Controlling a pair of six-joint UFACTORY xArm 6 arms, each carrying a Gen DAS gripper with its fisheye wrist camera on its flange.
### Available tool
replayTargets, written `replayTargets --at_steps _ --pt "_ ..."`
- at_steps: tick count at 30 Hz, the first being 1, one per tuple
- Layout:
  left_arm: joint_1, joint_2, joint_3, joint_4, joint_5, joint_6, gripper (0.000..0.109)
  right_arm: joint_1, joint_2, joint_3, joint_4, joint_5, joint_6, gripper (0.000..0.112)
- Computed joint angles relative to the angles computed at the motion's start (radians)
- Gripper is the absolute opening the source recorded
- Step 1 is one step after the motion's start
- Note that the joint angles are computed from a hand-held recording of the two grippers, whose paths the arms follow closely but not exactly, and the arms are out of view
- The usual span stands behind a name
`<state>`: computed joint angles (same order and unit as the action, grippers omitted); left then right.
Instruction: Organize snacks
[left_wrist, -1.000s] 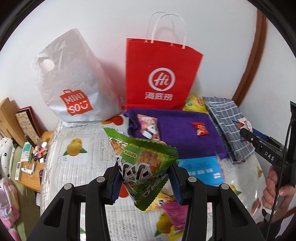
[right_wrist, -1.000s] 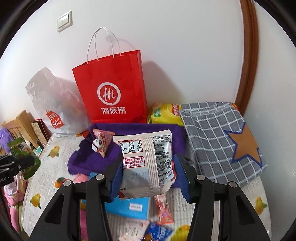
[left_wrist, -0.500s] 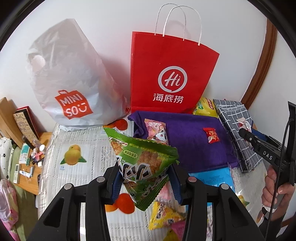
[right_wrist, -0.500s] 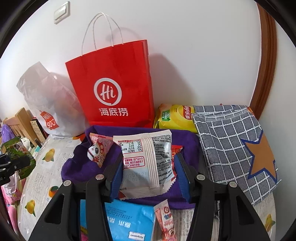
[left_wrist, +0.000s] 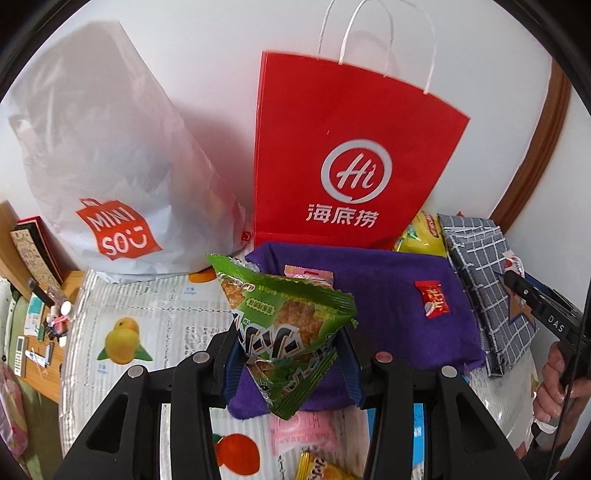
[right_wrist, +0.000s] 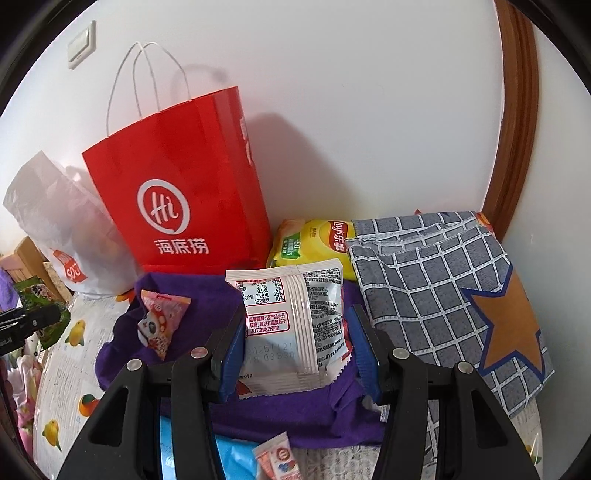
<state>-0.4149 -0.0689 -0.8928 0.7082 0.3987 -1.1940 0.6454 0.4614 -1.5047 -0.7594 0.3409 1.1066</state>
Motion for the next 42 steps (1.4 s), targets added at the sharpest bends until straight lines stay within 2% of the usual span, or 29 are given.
replayTargets --at_steps 5,10,13,15,19,28,38,42 --pt "0.015 0.093 -0.035 -0.061 -0.039 0.051 0.043 -0.007 0.066 -0.041 0.072 -0.006 -0.075 0.052" --pt "0.019 0.185 -0.07 -0.169 -0.063 0.146 0.043 -0.014 0.155 -0.097 0.231 0.011 -0.211 0.052" --pt "0.024 0.222 -0.072 -0.244 -0.097 0.208 0.043 -0.008 0.189 -0.128 0.299 0.047 -0.308 0.052" --pt "0.028 0.238 -0.069 -0.293 -0.12 0.251 0.043 -0.008 0.199 -0.132 0.296 0.05 -0.309 0.053" --pt "0.026 0.261 -0.077 -0.343 -0.121 0.304 0.043 -0.003 0.224 -0.15 0.378 0.044 -0.39 0.053" --pt "0.022 0.288 -0.08 -0.479 -0.15 0.432 0.043 0.014 0.285 -0.224 0.435 0.099 -0.477 0.053" --pt "0.005 0.338 -0.133 -0.495 -0.12 0.444 0.043 0.018 0.304 -0.249 0.434 0.12 -0.496 0.054" --pt "0.0 0.341 -0.146 -0.499 -0.094 0.449 0.044 0.019 0.296 -0.245 0.42 0.123 -0.48 0.062"
